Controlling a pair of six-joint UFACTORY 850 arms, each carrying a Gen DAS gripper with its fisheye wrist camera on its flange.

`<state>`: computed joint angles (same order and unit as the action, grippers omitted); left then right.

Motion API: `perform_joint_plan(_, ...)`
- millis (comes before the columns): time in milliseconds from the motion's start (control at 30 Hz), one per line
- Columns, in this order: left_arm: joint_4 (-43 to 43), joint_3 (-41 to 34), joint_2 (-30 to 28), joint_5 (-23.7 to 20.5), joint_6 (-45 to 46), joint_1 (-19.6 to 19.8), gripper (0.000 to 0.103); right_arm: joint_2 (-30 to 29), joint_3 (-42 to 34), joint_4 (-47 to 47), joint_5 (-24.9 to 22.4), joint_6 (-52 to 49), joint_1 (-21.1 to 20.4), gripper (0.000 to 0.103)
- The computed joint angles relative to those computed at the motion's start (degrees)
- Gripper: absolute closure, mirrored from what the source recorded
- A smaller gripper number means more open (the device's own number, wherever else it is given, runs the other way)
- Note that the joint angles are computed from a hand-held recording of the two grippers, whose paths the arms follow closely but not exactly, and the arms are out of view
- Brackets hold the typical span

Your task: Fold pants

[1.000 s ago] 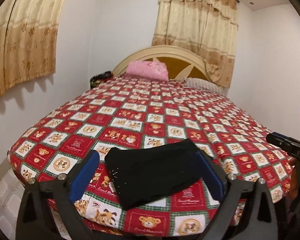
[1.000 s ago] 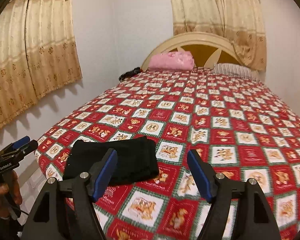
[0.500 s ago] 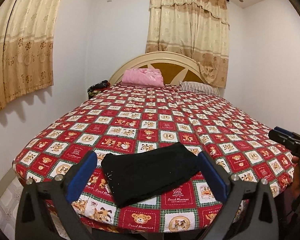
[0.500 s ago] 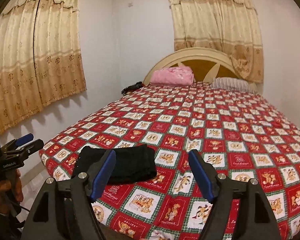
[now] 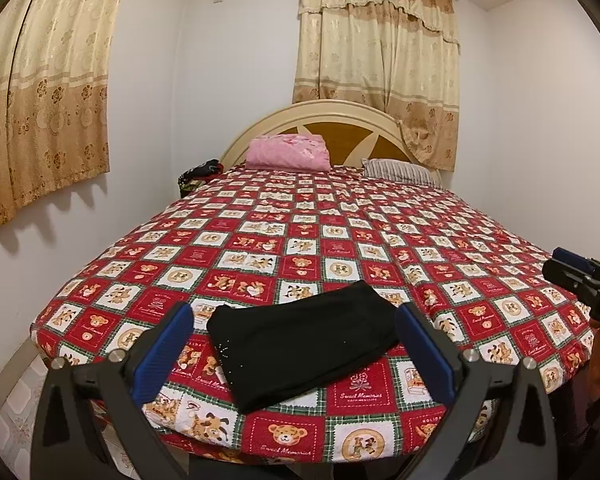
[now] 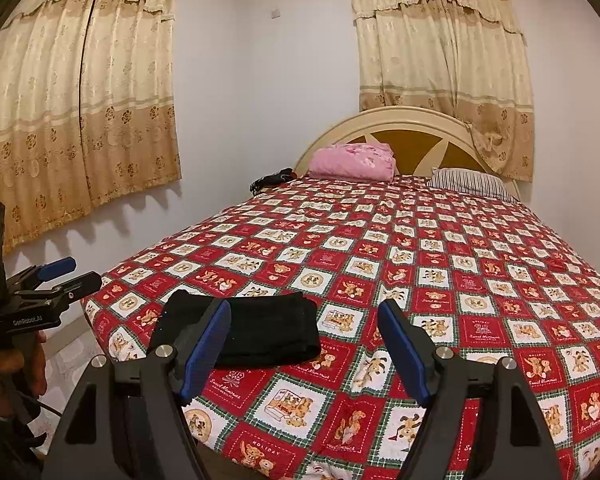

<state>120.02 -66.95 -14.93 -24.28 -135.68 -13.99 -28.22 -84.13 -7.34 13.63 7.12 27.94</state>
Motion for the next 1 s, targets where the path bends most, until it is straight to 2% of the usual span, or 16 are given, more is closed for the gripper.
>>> perform_joint_plan(133, -2.5, -0.7, -0.4, 0.3, 2.5, 0.0, 0.000, 0.1, 0.2, 0.4, 0.3, -0.5, 0.0, 0.026)
perform_joint_plan(433, -5.2, -1.2, -0.6, -2.3, 6.9, -1.2, 0.000, 0.2, 0.3, 1.7, 0.3, -2.4, 0.2, 0.026)
perform_joint_plan(1000, -4.9, -1.8, -1.3, -0.5, 6.6, -0.8, 0.000, 0.6, 1.1, 6.0, 1.6, -8.4, 0.7, 0.026)
